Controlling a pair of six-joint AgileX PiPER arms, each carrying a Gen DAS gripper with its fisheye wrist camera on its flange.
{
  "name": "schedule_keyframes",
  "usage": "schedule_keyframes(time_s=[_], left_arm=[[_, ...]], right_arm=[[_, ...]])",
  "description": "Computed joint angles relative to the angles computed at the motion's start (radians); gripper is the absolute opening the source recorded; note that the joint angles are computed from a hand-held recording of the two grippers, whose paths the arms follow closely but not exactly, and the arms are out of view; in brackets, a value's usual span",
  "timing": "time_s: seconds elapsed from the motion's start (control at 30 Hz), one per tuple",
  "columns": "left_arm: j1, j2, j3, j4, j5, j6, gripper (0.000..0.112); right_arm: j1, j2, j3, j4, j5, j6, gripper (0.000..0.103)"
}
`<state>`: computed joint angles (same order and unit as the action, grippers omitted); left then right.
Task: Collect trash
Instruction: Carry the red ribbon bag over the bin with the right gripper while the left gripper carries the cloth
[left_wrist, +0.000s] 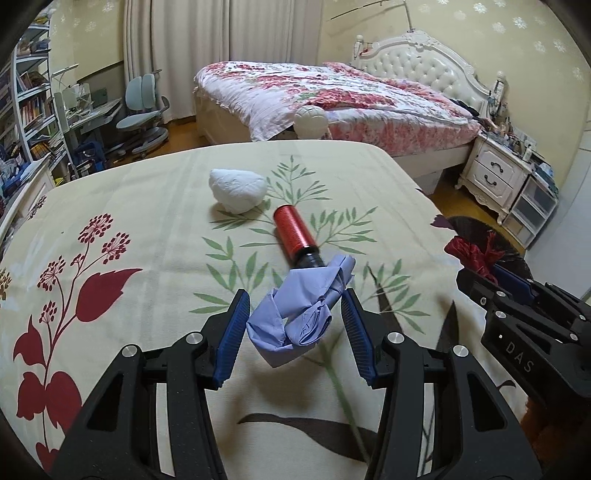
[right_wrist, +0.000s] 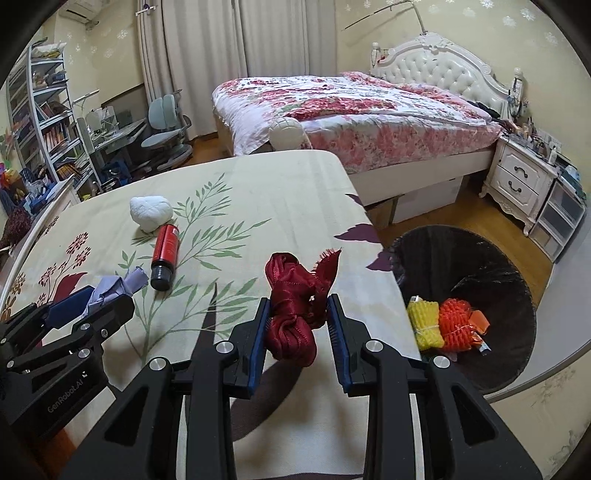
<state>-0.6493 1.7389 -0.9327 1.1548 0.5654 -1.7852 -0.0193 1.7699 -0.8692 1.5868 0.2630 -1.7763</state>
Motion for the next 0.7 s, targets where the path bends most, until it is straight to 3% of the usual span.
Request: schedule_keyframes(time_s=[0.43, 0.7], left_arm=[[-0.099, 0.167, -0.258, -0.095, 0.023, 0.161, 0.05], [-0.124, 0.306, -0.487, -0.184, 0.044, 0.322, 0.05]], right_arm=[[-0.184, 0.035, -0.032, 0.092, 0.019, -0.117, 0.031], [-0.282, 0.111, -0.137, 0.019, 0.011, -0.021, 0.031]])
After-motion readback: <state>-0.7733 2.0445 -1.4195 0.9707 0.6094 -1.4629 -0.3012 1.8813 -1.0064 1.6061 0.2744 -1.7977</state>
